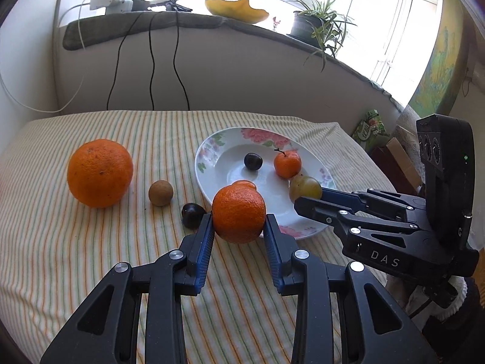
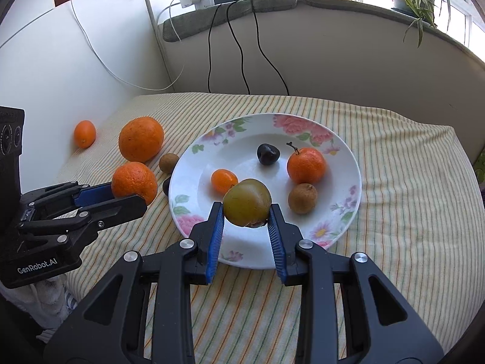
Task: Organize fruits
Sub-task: 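Carry orange to plate and open left tool while right tool releases greenish fruit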
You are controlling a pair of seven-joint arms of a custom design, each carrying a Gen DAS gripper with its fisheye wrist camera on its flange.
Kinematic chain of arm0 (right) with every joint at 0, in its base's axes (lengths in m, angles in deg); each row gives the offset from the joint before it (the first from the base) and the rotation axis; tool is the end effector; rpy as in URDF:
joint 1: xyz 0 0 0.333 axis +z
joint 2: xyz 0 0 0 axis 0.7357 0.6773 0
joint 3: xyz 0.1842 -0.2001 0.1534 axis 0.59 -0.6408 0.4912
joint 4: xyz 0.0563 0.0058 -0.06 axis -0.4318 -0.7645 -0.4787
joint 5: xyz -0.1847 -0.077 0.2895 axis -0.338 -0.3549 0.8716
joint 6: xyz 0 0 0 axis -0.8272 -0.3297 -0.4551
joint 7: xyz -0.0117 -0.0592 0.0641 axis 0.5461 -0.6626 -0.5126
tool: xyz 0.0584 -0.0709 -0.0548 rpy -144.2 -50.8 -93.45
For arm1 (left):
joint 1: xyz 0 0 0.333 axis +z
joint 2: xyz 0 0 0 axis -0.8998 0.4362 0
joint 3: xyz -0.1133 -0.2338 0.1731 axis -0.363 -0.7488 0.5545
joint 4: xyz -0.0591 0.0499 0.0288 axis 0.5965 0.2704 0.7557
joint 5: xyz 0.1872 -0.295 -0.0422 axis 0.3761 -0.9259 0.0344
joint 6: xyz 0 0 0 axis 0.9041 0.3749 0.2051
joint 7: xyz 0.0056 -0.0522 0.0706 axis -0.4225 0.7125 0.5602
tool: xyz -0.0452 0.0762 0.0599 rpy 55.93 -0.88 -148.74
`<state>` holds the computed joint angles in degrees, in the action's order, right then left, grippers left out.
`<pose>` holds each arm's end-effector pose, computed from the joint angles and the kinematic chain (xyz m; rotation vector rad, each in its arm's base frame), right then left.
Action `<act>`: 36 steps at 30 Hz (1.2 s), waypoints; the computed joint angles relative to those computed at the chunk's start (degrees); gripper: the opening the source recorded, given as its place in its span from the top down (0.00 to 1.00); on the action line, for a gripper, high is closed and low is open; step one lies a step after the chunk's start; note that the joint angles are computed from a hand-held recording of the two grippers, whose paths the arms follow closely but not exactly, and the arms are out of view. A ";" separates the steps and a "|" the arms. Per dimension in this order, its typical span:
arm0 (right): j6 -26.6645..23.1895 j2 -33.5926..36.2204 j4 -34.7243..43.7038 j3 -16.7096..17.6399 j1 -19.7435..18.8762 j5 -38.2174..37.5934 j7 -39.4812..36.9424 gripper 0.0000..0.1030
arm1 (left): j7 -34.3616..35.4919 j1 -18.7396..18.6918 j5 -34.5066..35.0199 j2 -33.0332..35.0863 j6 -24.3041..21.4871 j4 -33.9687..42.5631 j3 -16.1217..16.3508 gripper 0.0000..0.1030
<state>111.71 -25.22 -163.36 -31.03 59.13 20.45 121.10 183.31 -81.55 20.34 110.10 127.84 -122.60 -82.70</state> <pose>0.6569 0.1802 0.3316 -1.7727 1.7082 -0.5019 0.6899 -0.3458 0.3358 -1.4420 2.3176 -1.2045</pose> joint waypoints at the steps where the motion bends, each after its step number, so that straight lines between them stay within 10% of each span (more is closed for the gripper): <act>1: -0.04 0.03 -0.03 0.12 -0.17 0.04 -0.10 0.70 | -0.24 -0.47 0.38 0.72 -0.84 1.46 0.30 0.69; 28: 0.85 -0.40 -1.30 -1.07 0.06 -0.04 -0.02 0.68 | -1.45 -2.47 2.72 2.39 -3.29 5.24 1.60 0.66; 36: 3.18 -1.18 -2.58 -3.90 2.10 -1.25 1.81 0.43 | -1.49 -1.93 2.38 1.52 -2.17 3.43 1.41 0.66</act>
<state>114.90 -26.40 -165.94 -34.93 61.23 19.19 122.91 181.83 -83.48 22.71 111.62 125.67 -119.17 -81.29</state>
